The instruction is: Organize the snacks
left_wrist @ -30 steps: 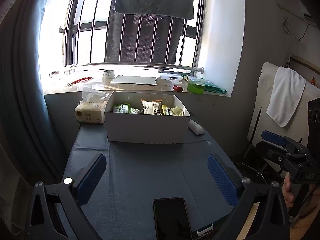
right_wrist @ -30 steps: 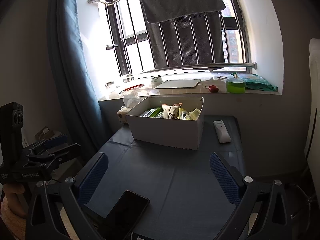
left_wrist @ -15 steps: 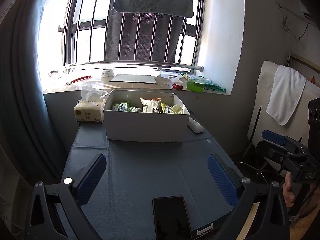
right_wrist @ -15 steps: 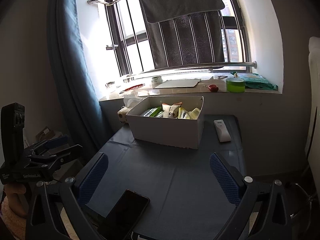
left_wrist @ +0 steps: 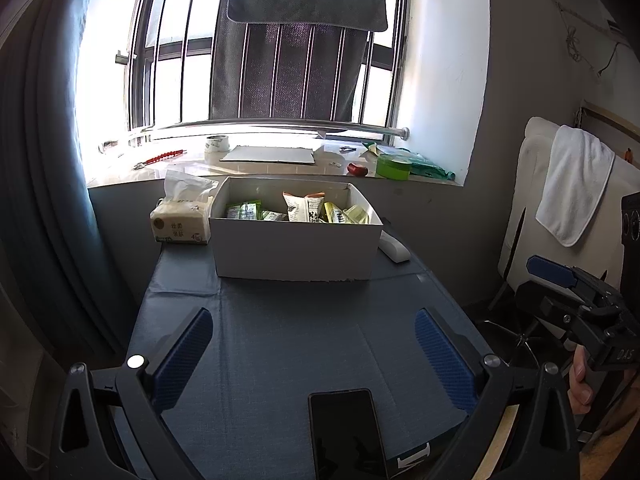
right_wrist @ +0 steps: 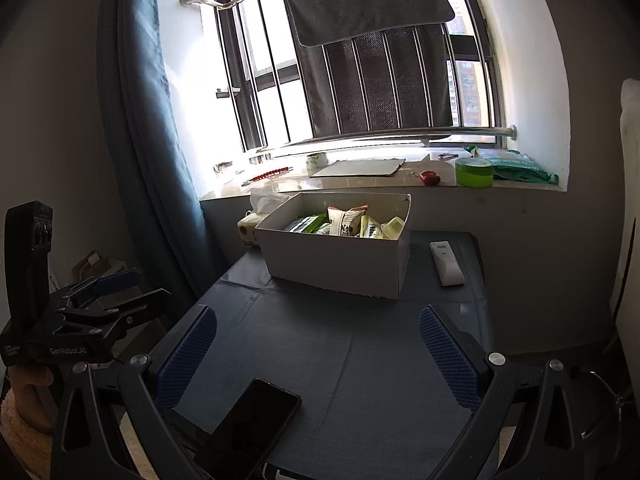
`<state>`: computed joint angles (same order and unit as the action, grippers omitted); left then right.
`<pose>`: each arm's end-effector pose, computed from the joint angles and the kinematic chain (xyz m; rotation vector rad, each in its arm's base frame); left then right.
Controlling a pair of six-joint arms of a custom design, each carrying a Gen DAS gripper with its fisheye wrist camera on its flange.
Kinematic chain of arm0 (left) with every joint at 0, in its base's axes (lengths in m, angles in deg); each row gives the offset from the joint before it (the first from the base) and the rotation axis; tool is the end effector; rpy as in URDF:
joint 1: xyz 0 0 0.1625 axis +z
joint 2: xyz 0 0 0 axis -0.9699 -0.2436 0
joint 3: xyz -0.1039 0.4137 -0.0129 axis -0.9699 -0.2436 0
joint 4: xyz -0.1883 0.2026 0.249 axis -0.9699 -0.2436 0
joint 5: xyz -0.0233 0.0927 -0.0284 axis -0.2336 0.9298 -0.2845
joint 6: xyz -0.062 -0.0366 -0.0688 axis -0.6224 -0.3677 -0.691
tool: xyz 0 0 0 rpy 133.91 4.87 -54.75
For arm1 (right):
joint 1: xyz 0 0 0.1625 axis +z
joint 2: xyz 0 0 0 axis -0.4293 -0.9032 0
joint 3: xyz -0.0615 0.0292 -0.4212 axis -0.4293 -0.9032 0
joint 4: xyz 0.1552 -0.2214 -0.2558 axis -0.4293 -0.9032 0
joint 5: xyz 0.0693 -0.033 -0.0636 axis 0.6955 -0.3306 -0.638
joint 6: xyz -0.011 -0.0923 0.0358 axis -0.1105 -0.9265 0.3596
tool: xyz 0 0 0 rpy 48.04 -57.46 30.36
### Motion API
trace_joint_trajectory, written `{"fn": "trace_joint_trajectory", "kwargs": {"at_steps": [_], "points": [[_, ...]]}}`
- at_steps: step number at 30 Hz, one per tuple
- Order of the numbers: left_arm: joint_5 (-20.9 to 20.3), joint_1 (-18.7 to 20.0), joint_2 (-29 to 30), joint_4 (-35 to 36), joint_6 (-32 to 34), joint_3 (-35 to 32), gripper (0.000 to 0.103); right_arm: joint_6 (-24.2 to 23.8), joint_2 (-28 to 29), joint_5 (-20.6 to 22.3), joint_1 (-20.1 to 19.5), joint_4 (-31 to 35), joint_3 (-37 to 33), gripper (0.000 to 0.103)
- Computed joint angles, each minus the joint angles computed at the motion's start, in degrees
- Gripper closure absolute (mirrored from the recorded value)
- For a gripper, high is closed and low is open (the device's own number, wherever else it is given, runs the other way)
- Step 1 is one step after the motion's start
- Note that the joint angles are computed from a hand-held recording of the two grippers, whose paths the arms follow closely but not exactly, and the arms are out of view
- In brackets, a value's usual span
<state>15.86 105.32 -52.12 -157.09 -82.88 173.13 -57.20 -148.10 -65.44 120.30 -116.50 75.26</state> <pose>-0.3029 -0.4226 0.1413 0.5304 2.2543 -1.1770 0.1681 -0.4677 0.2658 0.9554 -2.4359 1.1157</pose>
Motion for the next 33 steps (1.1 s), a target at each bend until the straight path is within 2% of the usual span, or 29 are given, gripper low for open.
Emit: {"fn": "trace_joint_trajectory", "kwargs": {"at_steps": [29,33], "points": [[-0.5,0.3,-0.2,1.8,-0.7,0.0,0.0,-0.9,0.5,-0.6,0.5,0.3,-0.1,0.0],[-0.9,0.4,0.0,0.1,0.3,0.2,0.0,-0.9,0.6,-0.6,0.4,0.4,-0.2,0.0]]}}
